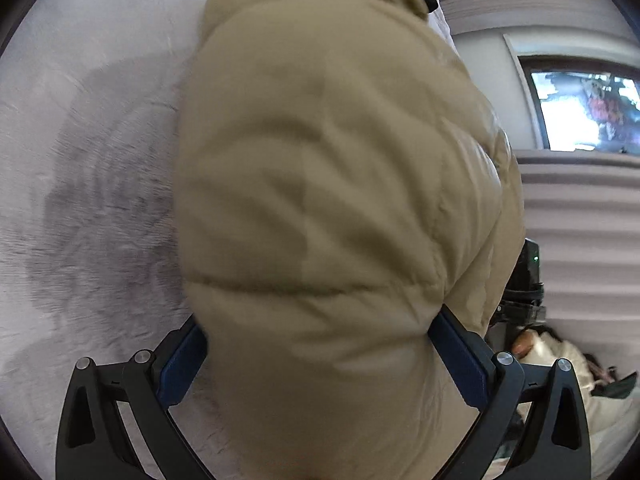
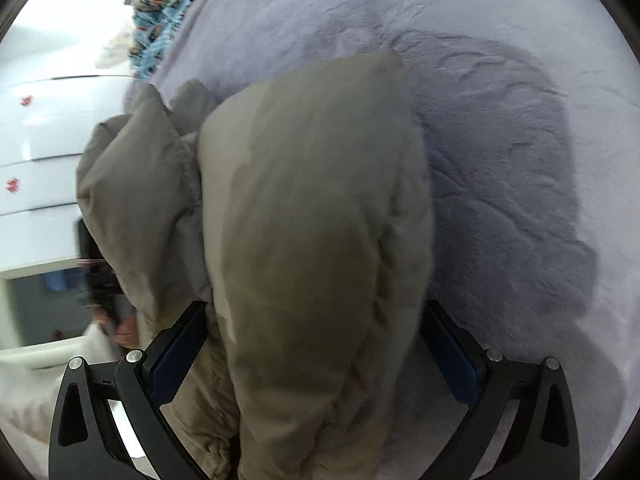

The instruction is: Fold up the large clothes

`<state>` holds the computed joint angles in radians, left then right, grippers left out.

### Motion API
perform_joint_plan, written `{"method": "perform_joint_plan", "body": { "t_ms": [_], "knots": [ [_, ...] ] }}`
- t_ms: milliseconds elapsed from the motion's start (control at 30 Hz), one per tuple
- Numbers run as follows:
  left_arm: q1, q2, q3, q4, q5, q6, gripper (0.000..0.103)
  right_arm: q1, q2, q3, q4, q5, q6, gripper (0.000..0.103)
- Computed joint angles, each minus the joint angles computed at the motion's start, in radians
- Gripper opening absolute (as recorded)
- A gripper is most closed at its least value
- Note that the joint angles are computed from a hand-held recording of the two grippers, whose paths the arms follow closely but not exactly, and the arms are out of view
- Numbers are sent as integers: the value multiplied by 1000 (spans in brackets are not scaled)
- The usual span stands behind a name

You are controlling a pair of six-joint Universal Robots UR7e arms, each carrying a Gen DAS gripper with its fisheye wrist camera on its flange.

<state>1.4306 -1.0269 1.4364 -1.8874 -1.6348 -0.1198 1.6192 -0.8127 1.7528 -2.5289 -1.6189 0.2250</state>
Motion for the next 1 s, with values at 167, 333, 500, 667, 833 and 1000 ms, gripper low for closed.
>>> {"method": "perform_joint_plan", "body": {
  "t_ms": [167, 333, 500, 667, 833, 1000],
  "knots": [
    [-31, -9, 61, -88, 36, -42, 103, -18, 49, -27, -15, 103, -22, 103],
    [-111, -44, 138, -164, 187, -71, 101, -30, 51, -10, -46, 105, 40, 102],
    [-184, -73, 193, -215, 297, -90, 84, -30, 27, 17, -32, 97, 117, 92],
    [-245, -81, 218, -228, 371, -124, 81, -31, -4, 60, -78, 123, 135, 66],
    [-307, -89, 236, -231, 440, -140, 77, -27, -24, 85, -115, 142, 128, 47],
    [-343, -124, 248, -226, 482, -155, 76, 0, -15, 71, -132, 156, 124, 45]
  ]
}}
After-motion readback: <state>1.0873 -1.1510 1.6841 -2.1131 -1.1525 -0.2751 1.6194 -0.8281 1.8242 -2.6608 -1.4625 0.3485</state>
